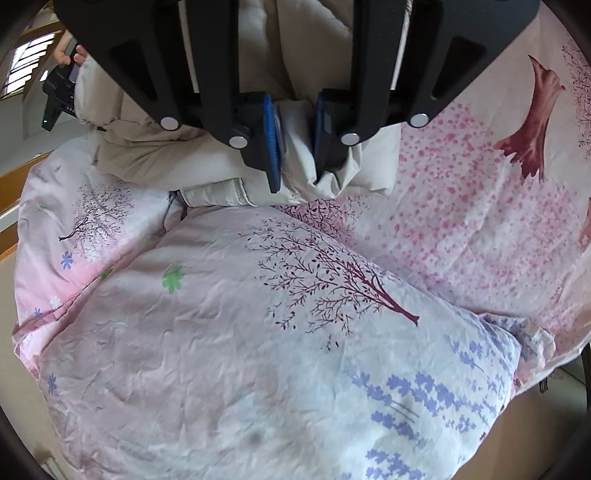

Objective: Fold large clothes

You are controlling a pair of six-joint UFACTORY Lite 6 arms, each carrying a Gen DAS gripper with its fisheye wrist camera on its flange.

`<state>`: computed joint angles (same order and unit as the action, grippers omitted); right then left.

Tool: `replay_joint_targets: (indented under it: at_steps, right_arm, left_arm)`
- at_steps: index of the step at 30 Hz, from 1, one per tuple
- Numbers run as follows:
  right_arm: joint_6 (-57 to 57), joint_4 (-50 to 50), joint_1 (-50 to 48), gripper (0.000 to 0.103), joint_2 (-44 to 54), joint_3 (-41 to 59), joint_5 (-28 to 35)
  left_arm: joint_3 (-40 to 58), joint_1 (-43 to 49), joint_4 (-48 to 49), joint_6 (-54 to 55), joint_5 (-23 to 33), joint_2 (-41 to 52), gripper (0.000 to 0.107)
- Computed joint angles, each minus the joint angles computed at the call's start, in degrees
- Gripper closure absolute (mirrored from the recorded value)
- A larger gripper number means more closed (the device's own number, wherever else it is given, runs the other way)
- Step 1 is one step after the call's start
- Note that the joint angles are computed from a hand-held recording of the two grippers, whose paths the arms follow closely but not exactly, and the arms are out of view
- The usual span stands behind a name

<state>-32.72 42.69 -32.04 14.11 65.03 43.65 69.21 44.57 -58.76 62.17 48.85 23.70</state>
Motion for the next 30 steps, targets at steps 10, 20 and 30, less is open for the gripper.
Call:
replay_joint_targets:
  at_steps: [10, 20, 30]
  right_arm:
    - [-21.6, 21.5, -19.1, 0.036, -7.6, -4.5, 17.1]
    - [-42.4, 11.1, -7.5, 0.065, -41.4, -25.2, 11.4]
    - [-23.8, -8.1, 16.0, 0.065, -49.6, -35.7, -10.3]
  left_arm:
    - [5.0, 10.7, -5.2, 0.7, 14.5, 2.0, 0.019]
    - [-15.8, 13.5, -0.1, 21.9, 19.1, -25.0, 0.027]
    - [-32.9, -1.0, 3.7, 23.4, 1.3, -40.6, 0.028]
